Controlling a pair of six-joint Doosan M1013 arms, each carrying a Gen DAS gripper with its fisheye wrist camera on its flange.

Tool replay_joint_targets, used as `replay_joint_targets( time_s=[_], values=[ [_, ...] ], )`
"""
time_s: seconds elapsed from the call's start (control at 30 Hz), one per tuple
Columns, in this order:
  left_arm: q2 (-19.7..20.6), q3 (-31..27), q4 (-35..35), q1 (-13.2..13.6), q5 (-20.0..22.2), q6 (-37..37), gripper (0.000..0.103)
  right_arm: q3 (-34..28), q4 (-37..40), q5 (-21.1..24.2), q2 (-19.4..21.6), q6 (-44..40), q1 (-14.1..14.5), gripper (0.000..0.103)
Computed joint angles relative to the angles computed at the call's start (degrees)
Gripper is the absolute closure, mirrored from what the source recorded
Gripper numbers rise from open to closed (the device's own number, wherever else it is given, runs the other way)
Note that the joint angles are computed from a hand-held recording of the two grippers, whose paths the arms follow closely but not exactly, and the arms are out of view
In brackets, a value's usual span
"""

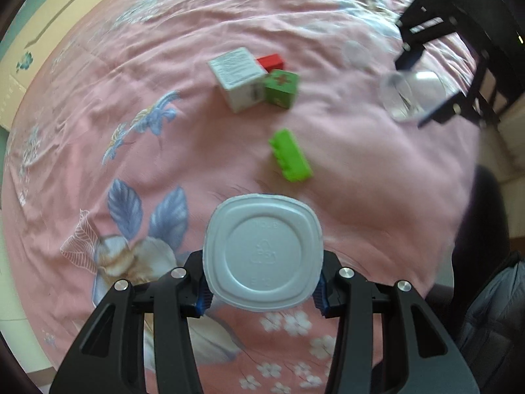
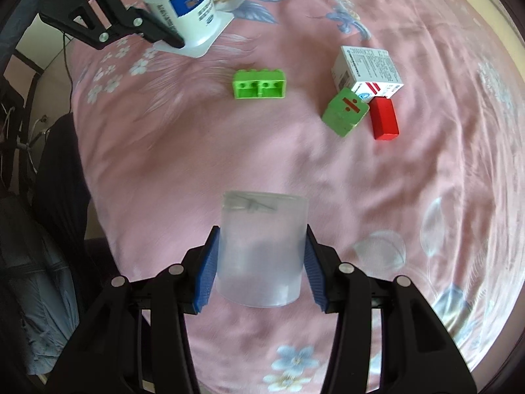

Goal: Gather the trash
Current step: 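Carry the clear cup and yogurt cup in both tools toward the trash bin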

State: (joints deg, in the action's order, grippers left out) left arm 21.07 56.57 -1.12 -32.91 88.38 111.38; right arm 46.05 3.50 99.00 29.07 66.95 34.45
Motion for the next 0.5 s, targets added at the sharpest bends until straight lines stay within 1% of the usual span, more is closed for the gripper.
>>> replay_joint_targets(
  time_s=[0.3,0.5],
  values=[
    [-5.6,6.05,0.52,-2.88,-2.07,1.21,0.054,4.59,-3.1,-2.08,-5.07,-0.38,3.39,0.054],
    [-8.16,8.99,1.06,-5.07,-2.95,1.61,0.054,7.86,-5.57,-4.05,-7.91,-1.34,5.76,0.054]
  ],
)
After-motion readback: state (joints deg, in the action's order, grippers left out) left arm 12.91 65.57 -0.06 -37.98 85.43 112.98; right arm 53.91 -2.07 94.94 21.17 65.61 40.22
